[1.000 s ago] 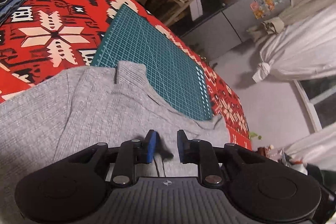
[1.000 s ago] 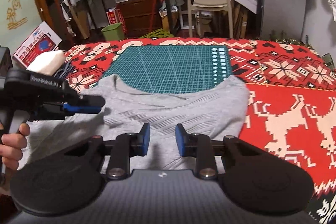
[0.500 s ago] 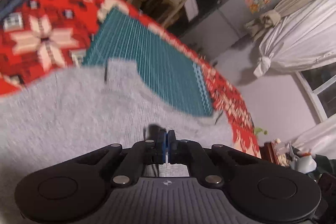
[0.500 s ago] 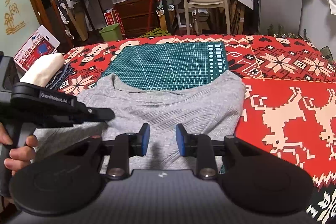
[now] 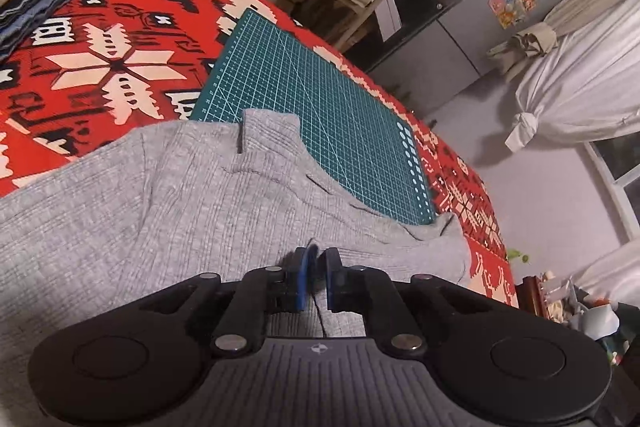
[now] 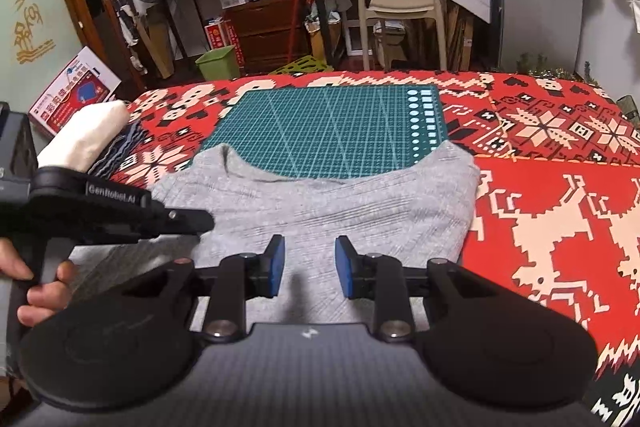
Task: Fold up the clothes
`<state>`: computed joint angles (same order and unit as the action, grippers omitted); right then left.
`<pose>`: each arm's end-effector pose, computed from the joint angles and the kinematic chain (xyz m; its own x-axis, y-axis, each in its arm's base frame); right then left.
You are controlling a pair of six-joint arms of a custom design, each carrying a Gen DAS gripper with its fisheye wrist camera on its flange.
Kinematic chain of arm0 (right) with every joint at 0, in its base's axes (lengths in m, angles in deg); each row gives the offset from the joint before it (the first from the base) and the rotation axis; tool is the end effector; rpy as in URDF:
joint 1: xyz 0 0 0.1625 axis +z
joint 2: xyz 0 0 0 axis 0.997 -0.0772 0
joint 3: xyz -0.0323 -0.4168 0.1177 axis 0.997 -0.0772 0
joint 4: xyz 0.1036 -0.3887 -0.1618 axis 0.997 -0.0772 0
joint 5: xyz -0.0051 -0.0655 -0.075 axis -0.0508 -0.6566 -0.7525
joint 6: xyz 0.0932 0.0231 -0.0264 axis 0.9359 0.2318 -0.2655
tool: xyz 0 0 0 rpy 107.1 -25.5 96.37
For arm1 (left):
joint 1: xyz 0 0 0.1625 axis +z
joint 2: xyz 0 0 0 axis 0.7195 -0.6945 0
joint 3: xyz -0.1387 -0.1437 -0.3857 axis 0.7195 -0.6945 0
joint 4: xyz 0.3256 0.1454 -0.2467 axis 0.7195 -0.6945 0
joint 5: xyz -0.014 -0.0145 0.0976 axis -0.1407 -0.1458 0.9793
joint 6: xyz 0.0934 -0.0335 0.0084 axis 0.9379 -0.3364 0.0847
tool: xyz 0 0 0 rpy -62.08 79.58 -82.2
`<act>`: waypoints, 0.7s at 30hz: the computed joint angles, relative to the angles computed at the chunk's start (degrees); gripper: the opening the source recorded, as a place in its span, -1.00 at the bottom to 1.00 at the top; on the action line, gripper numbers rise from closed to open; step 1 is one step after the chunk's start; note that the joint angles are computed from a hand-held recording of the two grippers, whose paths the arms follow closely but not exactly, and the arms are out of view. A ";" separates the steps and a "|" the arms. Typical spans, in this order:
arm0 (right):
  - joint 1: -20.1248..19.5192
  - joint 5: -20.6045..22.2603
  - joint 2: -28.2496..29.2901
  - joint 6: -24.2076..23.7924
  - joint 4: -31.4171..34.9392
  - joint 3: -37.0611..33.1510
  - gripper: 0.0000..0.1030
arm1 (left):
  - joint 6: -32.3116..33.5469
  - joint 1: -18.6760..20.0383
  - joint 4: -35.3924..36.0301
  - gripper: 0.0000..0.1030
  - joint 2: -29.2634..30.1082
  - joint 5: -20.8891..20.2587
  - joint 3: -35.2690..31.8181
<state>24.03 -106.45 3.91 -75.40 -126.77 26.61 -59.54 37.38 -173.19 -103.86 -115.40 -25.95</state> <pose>0.3311 -0.7242 -0.0587 -0.8248 0.0763 0.5602 -0.3788 0.6610 -0.6477 0.0326 -0.8664 0.2962 -0.9562 0.2874 -0.0557 0.2877 0.8878 -0.3593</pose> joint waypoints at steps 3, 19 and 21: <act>0.23 -0.05 -0.08 -0.43 0.32 0.61 -0.41 | 0.52 0.00 0.07 -0.43 -1.11 -0.10 0.97; 0.62 -0.75 -3.37 3.34 -3.01 8.13 -0.41 | 19.45 0.23 5.32 -0.47 -10.94 -3.09 13.31; 0.63 -0.92 -3.59 3.68 -3.29 8.76 -0.41 | 22.22 -0.38 2.49 -0.47 -11.44 -1.42 15.28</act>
<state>24.65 -107.38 0.32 -71.71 -130.05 35.37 -37.32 37.00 -170.70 -115.30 -116.82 -10.66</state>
